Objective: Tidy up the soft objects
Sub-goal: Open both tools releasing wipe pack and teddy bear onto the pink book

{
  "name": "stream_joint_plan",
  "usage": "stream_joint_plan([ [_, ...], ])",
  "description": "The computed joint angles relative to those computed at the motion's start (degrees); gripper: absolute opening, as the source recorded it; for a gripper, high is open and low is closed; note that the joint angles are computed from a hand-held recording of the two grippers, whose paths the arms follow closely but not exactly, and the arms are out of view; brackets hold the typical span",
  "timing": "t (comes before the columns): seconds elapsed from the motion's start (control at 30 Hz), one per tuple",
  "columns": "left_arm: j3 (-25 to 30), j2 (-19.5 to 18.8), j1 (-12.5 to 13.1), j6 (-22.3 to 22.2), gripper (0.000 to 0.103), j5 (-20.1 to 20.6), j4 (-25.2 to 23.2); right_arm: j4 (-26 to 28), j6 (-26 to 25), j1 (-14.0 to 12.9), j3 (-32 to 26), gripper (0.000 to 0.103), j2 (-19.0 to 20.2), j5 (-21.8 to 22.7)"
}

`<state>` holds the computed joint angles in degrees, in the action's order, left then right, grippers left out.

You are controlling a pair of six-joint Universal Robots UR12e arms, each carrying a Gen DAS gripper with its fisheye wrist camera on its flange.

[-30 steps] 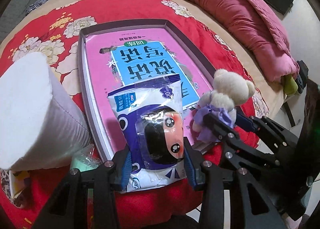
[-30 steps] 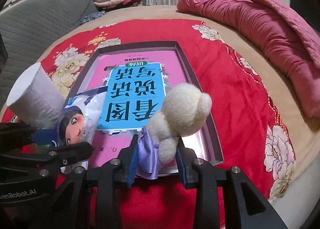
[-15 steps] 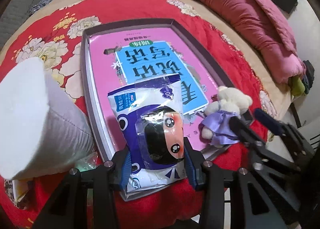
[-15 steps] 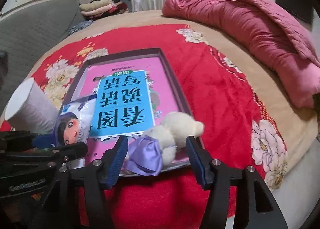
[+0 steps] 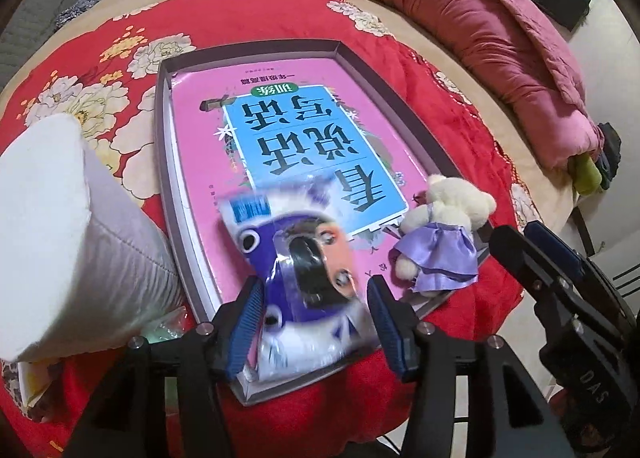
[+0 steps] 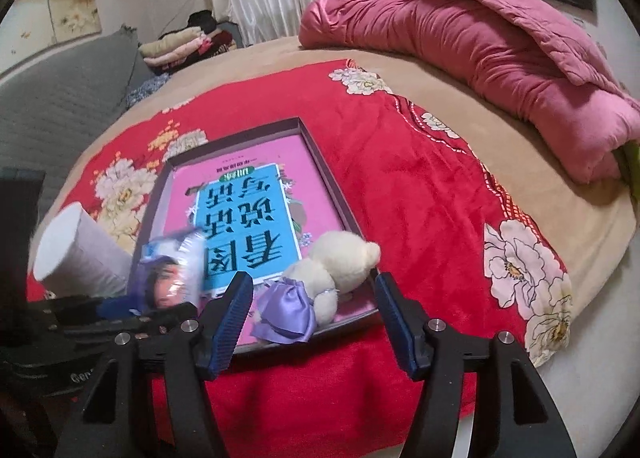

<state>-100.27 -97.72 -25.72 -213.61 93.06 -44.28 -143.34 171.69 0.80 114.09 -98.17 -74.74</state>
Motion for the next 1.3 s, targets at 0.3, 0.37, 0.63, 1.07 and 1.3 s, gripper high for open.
stream_joint_plan([
  [0.3, -0.77, 0.65, -0.18, -0.07, 0.056, 0.11, 1.94, 0.3, 1.34, -0.45, 0.13, 0.065, -0.5, 1.49],
  [0.37, -0.92, 0.84, -0.34, 0.23, 0.056, 0.34, 2.26, 0.46, 1.39, -0.39, 0.08, 0.066, -0.46, 1.57],
  [0.63, -1.51, 1.98, -1.13, 0.44, 0.058, 1.83, 4.72, -0.4, 3.46, -0.24, 0.23, 0.073, -0.66, 0.11],
  [1.07, -5.01, 7.0, -1.44, 0.76, 0.058, 3.56, 9.21, -1.63, 5.8, 1.16, -0.12, 0.074, -1.21, -1.54],
  [1.3, -7.97, 11.02, -0.48, 0.26, 0.058, 2.62, 11.23, -2.07, 4.88, 3.17, -0.61, 0.074, -1.77, -1.88],
])
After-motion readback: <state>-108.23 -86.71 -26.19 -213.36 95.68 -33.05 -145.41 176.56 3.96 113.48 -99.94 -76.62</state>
